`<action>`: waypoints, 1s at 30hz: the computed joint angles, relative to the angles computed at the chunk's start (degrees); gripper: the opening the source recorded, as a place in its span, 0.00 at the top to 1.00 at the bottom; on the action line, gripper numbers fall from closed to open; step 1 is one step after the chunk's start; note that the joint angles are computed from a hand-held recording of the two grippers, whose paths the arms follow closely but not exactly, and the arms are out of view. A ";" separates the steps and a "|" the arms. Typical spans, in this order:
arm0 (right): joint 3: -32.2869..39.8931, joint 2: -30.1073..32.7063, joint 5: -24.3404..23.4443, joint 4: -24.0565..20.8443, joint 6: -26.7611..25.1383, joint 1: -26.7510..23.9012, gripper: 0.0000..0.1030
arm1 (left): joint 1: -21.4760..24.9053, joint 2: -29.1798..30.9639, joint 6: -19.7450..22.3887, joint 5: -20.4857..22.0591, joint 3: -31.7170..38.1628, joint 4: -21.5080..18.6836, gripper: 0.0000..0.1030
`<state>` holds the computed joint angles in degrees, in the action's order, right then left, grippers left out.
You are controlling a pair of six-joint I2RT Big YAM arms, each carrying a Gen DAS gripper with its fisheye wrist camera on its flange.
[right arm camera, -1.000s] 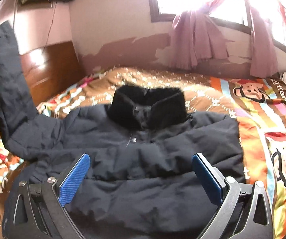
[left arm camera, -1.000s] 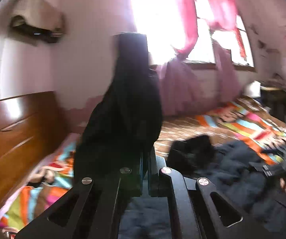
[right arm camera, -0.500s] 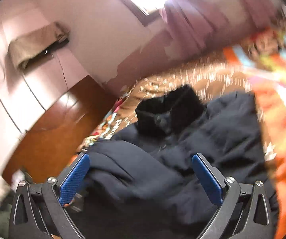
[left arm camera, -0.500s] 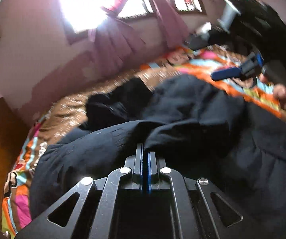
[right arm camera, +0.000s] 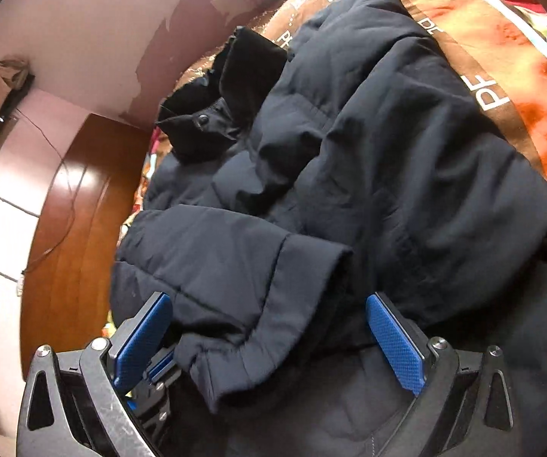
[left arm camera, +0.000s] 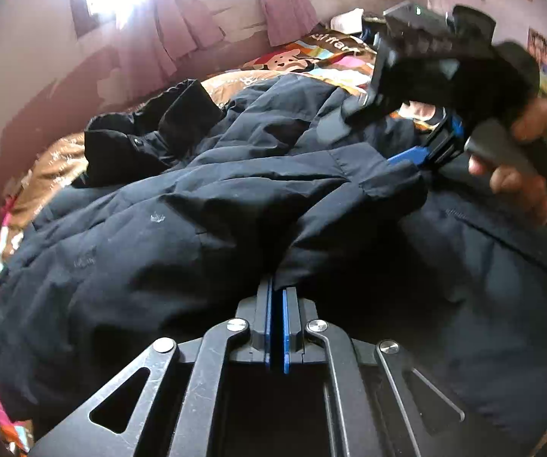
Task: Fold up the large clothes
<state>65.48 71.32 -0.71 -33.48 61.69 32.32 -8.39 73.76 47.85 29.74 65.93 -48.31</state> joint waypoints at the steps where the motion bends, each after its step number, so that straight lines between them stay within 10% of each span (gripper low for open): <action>1: 0.68 0.58 0.47 -0.70 -0.23 0.16 0.09 | 0.18 -0.07 -0.15 0.35 0.10 -0.07 0.98; 4: 1.93 1.71 2.65 -3.34 0.75 0.91 0.56 | 0.22 -0.76 -0.43 -0.55 -0.26 0.31 0.95; 8: 0.75 0.63 5.67 -4.00 0.31 1.56 0.87 | 0.75 -3.19 -3.32 -1.18 -1.75 -0.02 0.92; 11: 1.47 -0.29 8.75 -4.47 -3.04 2.68 0.93 | 3.25 -4.63 -5.61 3.72 -1.34 -3.39 0.69; 13: 2.50 -1.01 12.61 -5.58 -5.68 3.65 0.94 | 5.45 -6.34 -7.97 6.62 -1.78 -3.07 0.36; 24: 5.61 -6.13 27.89 -9.66 -13.78 3.22 0.95 | 14.01 -2.55 -20.67 8.99 6.55 -2.61 0.34; 30: 6.94 -1.90 29.65 -14.85 -18.31 0.45 0.94 | 17.83 4.49 -29.28 3.64 15.31 -5.13 0.34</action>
<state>72.42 69.42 28.93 -48.33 43.37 32.77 9.45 78.25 18.57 33.37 81.24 -53.44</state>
